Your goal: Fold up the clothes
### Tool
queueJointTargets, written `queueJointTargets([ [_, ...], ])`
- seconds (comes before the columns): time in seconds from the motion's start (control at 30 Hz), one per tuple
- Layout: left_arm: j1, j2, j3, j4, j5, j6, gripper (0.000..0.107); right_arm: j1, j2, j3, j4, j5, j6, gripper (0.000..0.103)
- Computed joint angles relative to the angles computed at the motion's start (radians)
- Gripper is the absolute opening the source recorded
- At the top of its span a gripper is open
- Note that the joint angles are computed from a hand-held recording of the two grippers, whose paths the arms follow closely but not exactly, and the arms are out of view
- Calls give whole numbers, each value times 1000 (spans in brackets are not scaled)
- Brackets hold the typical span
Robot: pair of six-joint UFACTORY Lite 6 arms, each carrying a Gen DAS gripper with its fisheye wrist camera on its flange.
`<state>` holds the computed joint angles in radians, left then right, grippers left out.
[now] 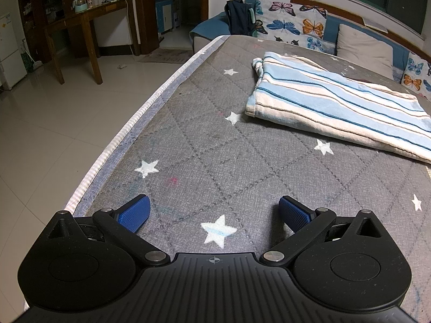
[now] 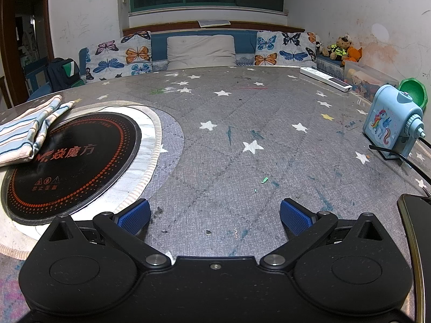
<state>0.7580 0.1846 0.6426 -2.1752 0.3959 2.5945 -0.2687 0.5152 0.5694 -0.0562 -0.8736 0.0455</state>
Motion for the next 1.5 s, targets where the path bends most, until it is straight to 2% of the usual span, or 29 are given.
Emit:
queueJointTargets([
  [0.27, -3, 8, -8, -57, 20, 55, 103, -1, 1, 1, -1, -1, 0, 103],
  [0.4, -10, 33, -12, -143, 68, 141, 103, 0, 1, 1, 0, 0, -1, 103],
  [0.83, -33, 127, 10, -270, 213, 292, 103, 0, 1, 1, 0, -1, 0, 103],
  [1.1, -29, 141, 22, -257, 222, 277, 103, 0, 3, 2, 1, -1, 0, 103],
  [1.2, 9, 155, 66, -174, 207, 218, 103, 0, 2, 2, 0, -1, 0, 103],
  [1.5, 1, 156, 59, -192, 211, 231, 103, 2, 2, 1, 3, -1, -1, 103],
])
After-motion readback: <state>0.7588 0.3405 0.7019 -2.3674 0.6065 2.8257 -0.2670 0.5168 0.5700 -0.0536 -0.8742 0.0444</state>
